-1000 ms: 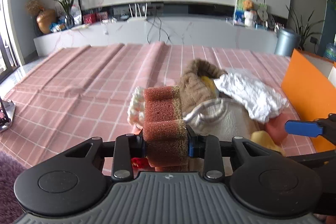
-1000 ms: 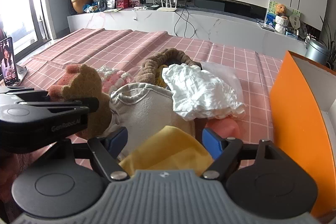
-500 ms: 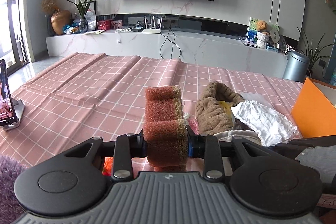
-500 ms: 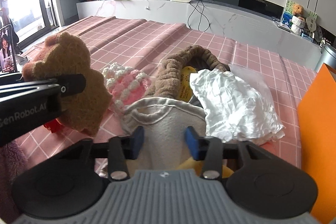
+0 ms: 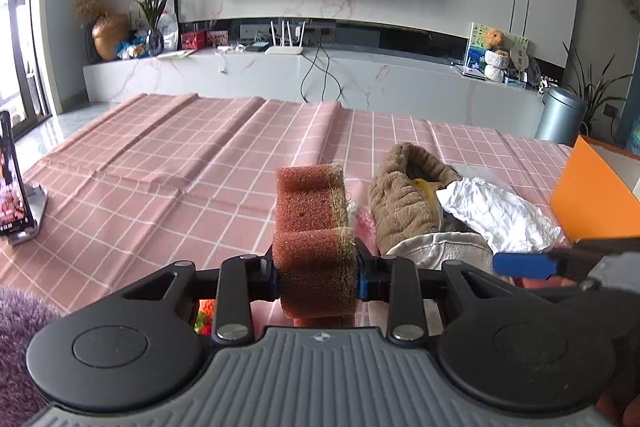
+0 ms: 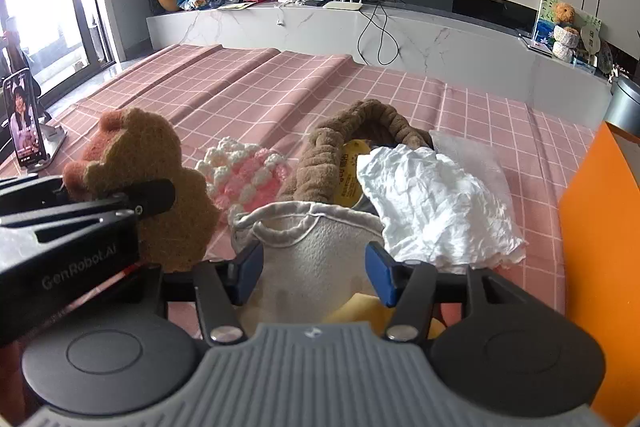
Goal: Organize soft objects
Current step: 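Lift the sponge with the left gripper while the right gripper approaches the yellow cloth, then grasp the yellow cloth with the right gripper and lift it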
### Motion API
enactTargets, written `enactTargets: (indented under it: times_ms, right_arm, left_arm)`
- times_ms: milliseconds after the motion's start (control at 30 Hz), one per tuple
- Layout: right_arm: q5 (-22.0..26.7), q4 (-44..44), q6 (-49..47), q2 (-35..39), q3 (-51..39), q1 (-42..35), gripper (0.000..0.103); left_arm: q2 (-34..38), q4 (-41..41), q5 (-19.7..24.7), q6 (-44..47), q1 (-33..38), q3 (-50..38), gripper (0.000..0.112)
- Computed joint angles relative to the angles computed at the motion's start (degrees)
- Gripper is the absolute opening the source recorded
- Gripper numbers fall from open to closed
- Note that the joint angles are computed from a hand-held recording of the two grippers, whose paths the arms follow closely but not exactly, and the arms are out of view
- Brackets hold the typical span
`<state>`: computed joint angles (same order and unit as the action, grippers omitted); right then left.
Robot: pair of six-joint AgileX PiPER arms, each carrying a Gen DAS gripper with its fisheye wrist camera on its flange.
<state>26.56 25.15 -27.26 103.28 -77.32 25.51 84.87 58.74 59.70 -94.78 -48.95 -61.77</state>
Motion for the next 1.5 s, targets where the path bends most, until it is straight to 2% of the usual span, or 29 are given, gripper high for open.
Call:
enactTargets:
  times_ms: [67,100,133,200,267,300,333,367,400,433,467,500,900,1000,1100,1167,1200,1233,1267,1367,1433,1500]
  right_arm:
    - [0.62,2.68,-2.72,0.6,0.14,-0.07,0.065]
    - [-0.6,2.18,-2.58,0.77,0.61,0.51,0.078]
    - [-2.0,1.14,-2.0,1.08,0.98,1.24,0.085]
    - [-2.14,-1.05,-0.57,2.72,-0.17,2.32,0.085]
    - [-2.07,-8.48,7.0,4.67,-1.78,3.74,0.084]
    - [-2.94,-11.38,9.63,5.0,-1.55,4.06,0.075]
    - [-3.59,-11.99,10.14,4.83,-1.17,3.93,0.06]
    - [-3.04,-10.32,8.8,4.46,-1.25,3.34,0.057]
    - [-1.6,-6.35,5.39,4.0,-1.55,2.21,0.048]
    - [-0.36,-3.8,3.13,3.48,-1.86,1.32,0.032]
    - [0.43,-1.62,0.89,2.83,-1.87,0.64,0.022]
    - [1.41,0.77,-1.73,2.33,-2.05,-0.1,0.002]
    - [3.62,19.95,-17.88,-5.49,-0.98,-7.15,0.0]
    - [4.13,19.46,-18.1,-6.59,-2.57,-7.77,0.0]
    - [8.92,16.02,-13.38,-5.45,-5.25,-8.87,0.0]
    - [8.01,13.61,-11.02,-5.21,-3.3,-8.59,0.004]
    - [6.97,12.06,-10.45,-4.96,-2.25,-8.09,0.016]
    - [5.79,11.3,-10.93,-4.7,-0.89,-7.66,0.035]
    - [5.3,11.17,-11.73,-4.22,0.02,-7.45,0.043]
    - [4.97,8.93,-9.44,-1.68,0.85,-6.78,0.051]
    - [3.8,7.1,-6.69,0.15,0.83,-5.76,0.068]
    - [3.43,6.28,-5.38,2.27,-0.33,-5.11,0.07]
  left_arm:
    - [-0.27,0.31,1.2,-1.14,0.03,0.4,0.037]
    - [-0.41,0.44,1.26,-1.66,0.18,0.5,0.037]
    - [-0.97,0.52,0.81,-2.48,0.38,1.12,0.037]
    - [-1.03,0.13,0.28,-2.38,0.83,1.23,0.037]
    - [-1.27,-0.42,-0.47,-2.43,1.23,1.54,0.037]
    - [-1.54,-0.59,-1.03,-2.51,1.47,1.76,0.037]
    - [-1.73,-0.57,-1.2,-2.61,1.52,1.95,0.037]
    - [-1.89,-0.44,-1.08,-2.83,1.4,2.09,0.037]
    - [-2.02,-0.39,-1.18,-3.08,1.37,2.23,0.037]
    - [-2.14,-0.48,-1.56,-3.14,1.45,2.33,0.037]
    - [-2.16,-0.58,-2.02,-3.14,1.49,2.35,0.037]
    - [-2.19,-0.51,-2.48,-3.13,1.45,2.43,0.037]
    - [-3.28,1.71,-1.07,-1.35,-2.7,0.08,0.037]
    - [-2.91,1.97,-0.77,0.61,-3.59,-2.03,0.037]
    - [-2.43,1.6,0.8,2.83,-4.21,-3.5,0.037]
    - [-2.68,-0.94,-0.51,5.27,-3.51,-3.57,0.037]
    - [-2.65,-1.84,-1.31,6.08,-3.08,-3.33,0.037]
    - [-2.49,-2.38,-1.82,6.54,-2.86,-3.07,0.037]
    - [-2.39,-2.59,-2.32,6.37,-2.78,-2.52,0.037]
    - [-1.54,-3.42,-3.83,5.92,-1.63,-1.46,0.037]
    - [-1.23,-4.42,-5.2,5.91,-0.31,-0.8,0.037]
    - [-1.25,-4.82,-6.34,5.53,0.66,0.03,0.037]
